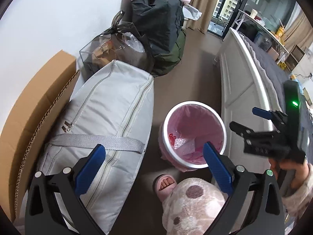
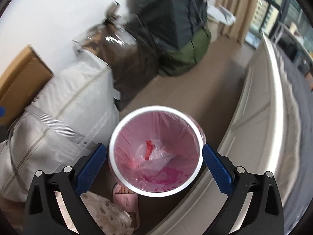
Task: Collect trash
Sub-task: 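Move the red strap over the bin with the right tool and release it, then grasp the white paper box with the left tool while the right tool grasps the crumpled tissue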
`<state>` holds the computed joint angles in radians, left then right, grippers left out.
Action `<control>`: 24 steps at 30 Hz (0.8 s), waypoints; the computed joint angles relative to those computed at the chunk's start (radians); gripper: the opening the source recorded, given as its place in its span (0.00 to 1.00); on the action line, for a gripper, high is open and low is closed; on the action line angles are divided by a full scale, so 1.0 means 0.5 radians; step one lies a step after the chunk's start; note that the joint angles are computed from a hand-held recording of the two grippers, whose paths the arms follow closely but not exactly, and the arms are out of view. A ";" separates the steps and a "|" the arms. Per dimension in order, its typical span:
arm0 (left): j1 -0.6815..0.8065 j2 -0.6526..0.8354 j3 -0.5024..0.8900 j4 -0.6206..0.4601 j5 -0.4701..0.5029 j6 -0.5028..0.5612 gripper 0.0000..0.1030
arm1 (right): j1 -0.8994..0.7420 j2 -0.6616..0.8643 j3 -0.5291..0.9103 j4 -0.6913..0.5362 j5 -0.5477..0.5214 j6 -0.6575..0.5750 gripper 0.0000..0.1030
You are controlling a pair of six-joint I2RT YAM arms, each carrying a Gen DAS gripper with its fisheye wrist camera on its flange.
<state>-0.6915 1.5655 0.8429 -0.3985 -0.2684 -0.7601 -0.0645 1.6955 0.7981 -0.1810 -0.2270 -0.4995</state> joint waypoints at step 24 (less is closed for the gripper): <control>-0.764 0.295 0.861 -0.551 -0.290 -0.067 0.95 | -1.498 -0.912 -0.024 -1.095 -0.914 -0.640 0.93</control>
<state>-1.0736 1.7128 1.2734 -0.6741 -0.4134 -0.7937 -0.8132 1.2395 0.7862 -0.7284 -0.6842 -0.8197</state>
